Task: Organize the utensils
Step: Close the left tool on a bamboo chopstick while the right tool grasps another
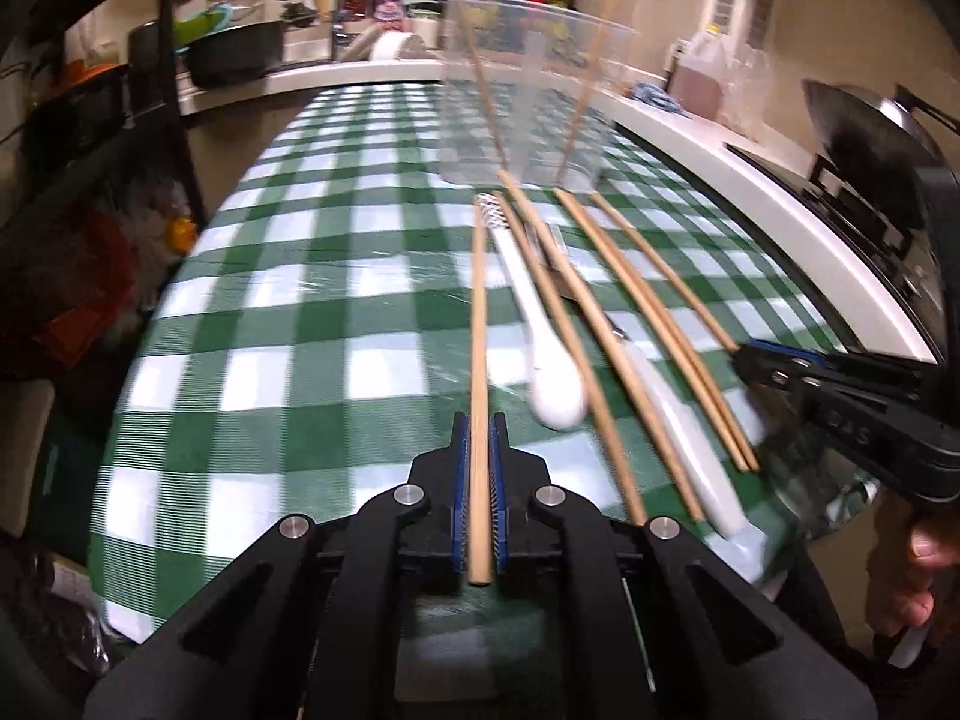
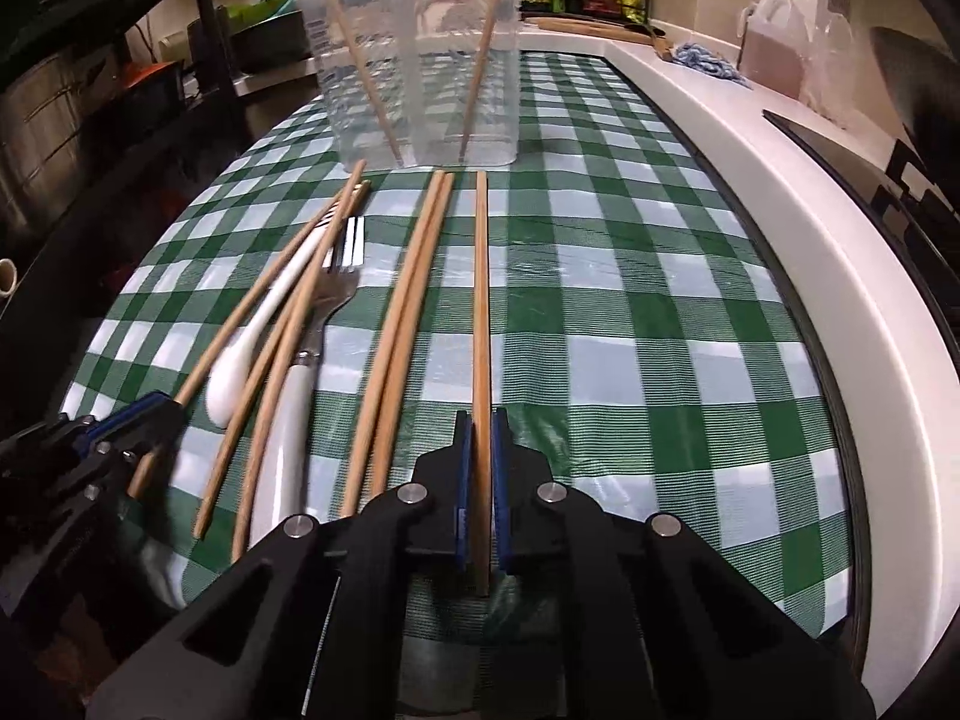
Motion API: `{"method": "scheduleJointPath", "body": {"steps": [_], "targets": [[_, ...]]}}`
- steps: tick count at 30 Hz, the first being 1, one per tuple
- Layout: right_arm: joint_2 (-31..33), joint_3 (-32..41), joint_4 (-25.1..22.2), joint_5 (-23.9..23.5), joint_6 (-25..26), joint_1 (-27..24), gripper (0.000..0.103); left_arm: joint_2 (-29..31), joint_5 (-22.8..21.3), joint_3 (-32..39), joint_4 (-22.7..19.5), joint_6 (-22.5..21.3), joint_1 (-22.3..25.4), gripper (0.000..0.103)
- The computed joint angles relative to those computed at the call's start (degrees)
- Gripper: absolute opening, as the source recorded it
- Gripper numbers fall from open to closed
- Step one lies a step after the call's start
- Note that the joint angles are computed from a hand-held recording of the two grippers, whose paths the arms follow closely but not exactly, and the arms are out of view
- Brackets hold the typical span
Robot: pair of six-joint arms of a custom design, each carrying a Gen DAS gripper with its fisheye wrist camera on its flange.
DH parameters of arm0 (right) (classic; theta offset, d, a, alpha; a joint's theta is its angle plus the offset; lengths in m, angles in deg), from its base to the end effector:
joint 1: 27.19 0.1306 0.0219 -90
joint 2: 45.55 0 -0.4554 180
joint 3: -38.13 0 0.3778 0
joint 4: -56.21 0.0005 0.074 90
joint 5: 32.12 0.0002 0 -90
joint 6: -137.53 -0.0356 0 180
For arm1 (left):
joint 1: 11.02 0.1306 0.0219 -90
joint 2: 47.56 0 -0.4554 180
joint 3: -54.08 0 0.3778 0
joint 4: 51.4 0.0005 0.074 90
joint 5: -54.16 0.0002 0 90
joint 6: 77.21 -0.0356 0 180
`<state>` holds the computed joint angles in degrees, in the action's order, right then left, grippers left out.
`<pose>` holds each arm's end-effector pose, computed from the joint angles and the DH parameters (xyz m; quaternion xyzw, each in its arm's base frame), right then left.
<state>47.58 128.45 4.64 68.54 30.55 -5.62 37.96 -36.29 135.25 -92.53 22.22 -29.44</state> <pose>0.4559 0.1726 0.4781 -0.0096 0.9483 0.0170 0.3167 0.4171 -0.1392 0.4777 0.0710 0.9227 -0.0876 0.3685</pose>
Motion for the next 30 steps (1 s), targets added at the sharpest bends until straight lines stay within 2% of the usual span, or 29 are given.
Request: {"method": "scheduleJointPath", "body": {"steps": [3,13,25,30], "targets": [[0.0,0.1,-0.4,1.4,-0.8,-0.3,0.007,0.0,-1.4,0.0,0.6,0.8,0.6,0.006],[-0.4,-0.5,-0.7,2.3,-1.4,-0.1,0.008,0.0,-1.6,-0.5,0.9,0.1,0.5,0.007],[-1.1,-2.1,1.4,6.9,-1.4,1.9,0.008,-0.4,-2.4,-1.5,2.9,0.4,0.2,0.007],[-1.1,-2.2,1.7,7.0,-1.5,1.8,0.008,-0.4,-3.3,-1.7,3.4,0.0,-0.3,0.008]]}}
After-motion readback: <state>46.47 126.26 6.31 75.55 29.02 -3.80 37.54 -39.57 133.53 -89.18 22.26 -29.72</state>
